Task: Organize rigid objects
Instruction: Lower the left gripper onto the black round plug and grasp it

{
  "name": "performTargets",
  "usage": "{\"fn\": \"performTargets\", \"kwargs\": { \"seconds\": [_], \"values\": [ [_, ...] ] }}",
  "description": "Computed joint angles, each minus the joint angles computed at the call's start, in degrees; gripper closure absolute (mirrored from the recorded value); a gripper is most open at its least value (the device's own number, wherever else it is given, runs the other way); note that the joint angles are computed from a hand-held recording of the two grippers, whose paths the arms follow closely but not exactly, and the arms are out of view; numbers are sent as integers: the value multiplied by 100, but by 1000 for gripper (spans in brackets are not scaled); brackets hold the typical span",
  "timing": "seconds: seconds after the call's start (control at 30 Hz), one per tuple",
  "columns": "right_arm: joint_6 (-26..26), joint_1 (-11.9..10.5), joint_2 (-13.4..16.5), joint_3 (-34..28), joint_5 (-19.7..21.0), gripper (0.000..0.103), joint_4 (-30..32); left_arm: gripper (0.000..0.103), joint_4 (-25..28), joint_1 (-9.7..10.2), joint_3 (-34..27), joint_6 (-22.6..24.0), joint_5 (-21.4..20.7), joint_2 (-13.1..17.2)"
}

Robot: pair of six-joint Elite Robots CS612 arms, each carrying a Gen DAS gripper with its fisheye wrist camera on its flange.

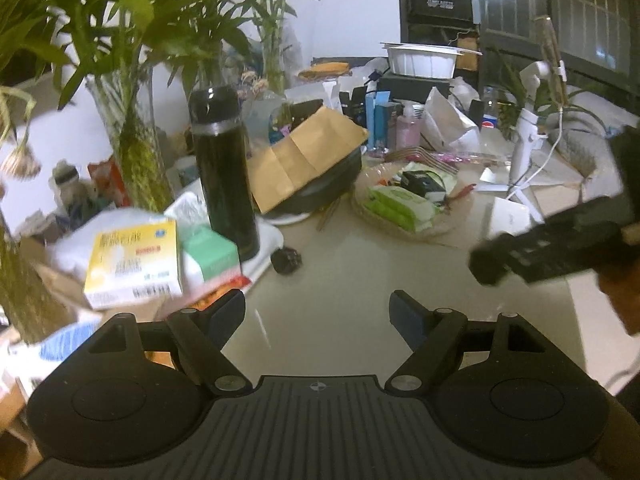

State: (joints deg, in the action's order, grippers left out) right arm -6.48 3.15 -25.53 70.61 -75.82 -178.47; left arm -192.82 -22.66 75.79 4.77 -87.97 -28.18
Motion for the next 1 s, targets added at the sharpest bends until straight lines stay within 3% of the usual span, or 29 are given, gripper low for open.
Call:
{"fn": "performTargets", "kwargs": {
  "seconds": [0.33, 0.6, 1.0],
  "values": [
    [197, 6, -214, 375, 175, 55, -135, 24, 130, 23, -691, 269, 106, 439],
    [335, -17, -218, 352, 222, 55, -80, 24, 209, 24, -1410, 580, 90, 913],
    [336, -37, -225, 335, 139, 55, -64, 24, 889, 29, -2693, 873, 374, 1680]
  ]
}}
